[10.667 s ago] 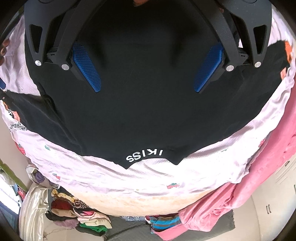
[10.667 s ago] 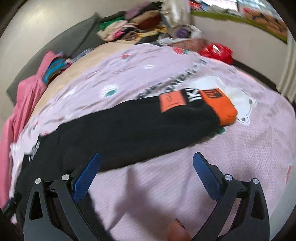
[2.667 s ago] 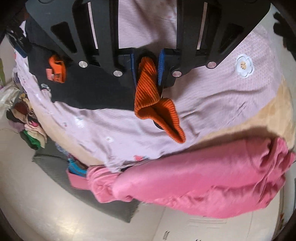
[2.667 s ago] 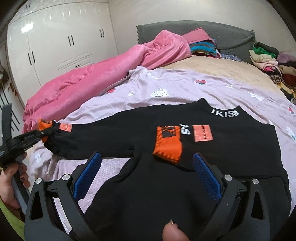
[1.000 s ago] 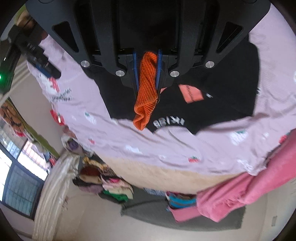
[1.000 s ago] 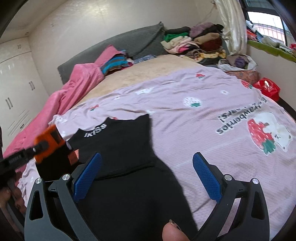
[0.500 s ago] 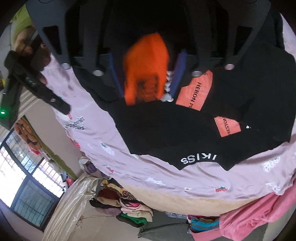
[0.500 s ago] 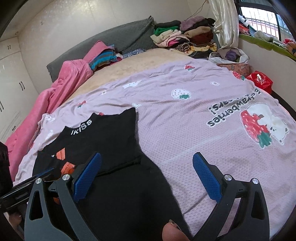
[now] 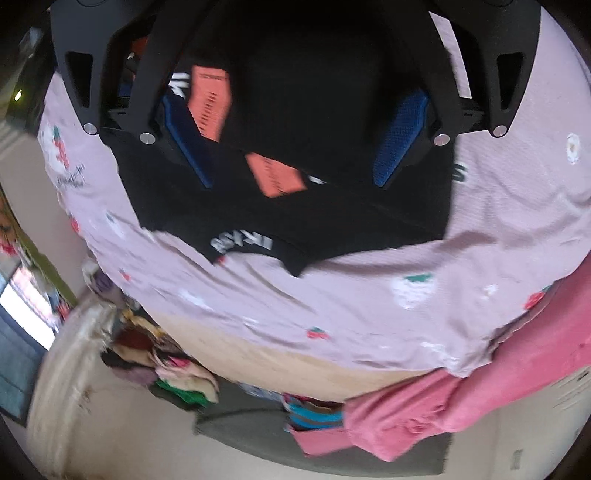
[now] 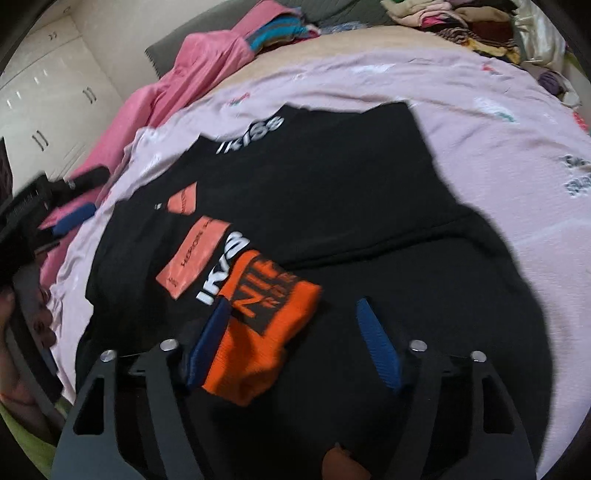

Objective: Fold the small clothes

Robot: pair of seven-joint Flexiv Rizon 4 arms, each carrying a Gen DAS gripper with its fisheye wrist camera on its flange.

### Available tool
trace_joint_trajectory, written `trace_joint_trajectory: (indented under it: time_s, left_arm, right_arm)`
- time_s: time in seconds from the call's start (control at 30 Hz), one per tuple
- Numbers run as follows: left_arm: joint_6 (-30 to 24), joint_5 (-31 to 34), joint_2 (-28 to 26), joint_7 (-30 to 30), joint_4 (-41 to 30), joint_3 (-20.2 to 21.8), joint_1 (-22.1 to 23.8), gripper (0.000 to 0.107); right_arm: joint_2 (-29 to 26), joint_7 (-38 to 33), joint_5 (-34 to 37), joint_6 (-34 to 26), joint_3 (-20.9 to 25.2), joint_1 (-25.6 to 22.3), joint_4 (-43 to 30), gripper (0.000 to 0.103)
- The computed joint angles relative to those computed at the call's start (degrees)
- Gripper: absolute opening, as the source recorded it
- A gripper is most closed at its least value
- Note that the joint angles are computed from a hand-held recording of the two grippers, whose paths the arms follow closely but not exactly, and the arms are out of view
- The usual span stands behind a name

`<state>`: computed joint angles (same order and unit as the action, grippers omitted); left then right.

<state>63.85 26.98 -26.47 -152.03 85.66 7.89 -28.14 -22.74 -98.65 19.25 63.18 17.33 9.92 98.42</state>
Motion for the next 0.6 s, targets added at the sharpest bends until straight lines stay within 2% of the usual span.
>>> trace_joint_trajectory:
  time_s: [0.03,0.07,0.1,0.23,0.37,0.5,0.6]
  left_arm:
    - [1.29,0.65,0.69,-1.69,1.37,0.87,-0.07,0.088]
    - [2.50,1.47,1.39,-3.39,2.58,1.68,-0.20,0.090]
    - [3.55,2.31,1.99,-4.90,3.63,2.36,-0.24,0.090]
    - [4.66,5.02,5.12,-11.11,7.67,4.37,0.49,0.090]
    - [7.17,5.49,7.60,-14.24,11.41,3.54,3.13,0.090]
    - [5.59,8.72,8.81,-16.74,11.35,3.05,3.52,0.090]
    - [4.38,9.81,8.43,-15.89,10.29,1.45,4.00,0.090]
  right_arm:
    - [-0.18,-0.80,-0.56,0.99,0.08,0.47,0.30,0.028]
    - [-0.01,-1.73,-1.46,2.88,0.06,1.12,1.00,0.024]
    - [0.10,-2.80,-1.60,3.83,0.48,1.05,1.12,0.011]
    - [0.65,-9.86,-0.02,7.23,3.12,-0.28,-1.24,0.011]
    - [1.44,-16.24,-2.35,11.80,3.71,0.27,-3.77,0.011]
    - [0.19,-18.88,-4.89,14.95,3.02,0.83,-6.73,0.011]
    - [-1.80,-17.17,-9.92,17.93,-0.27,2.93,-6.53,0.011]
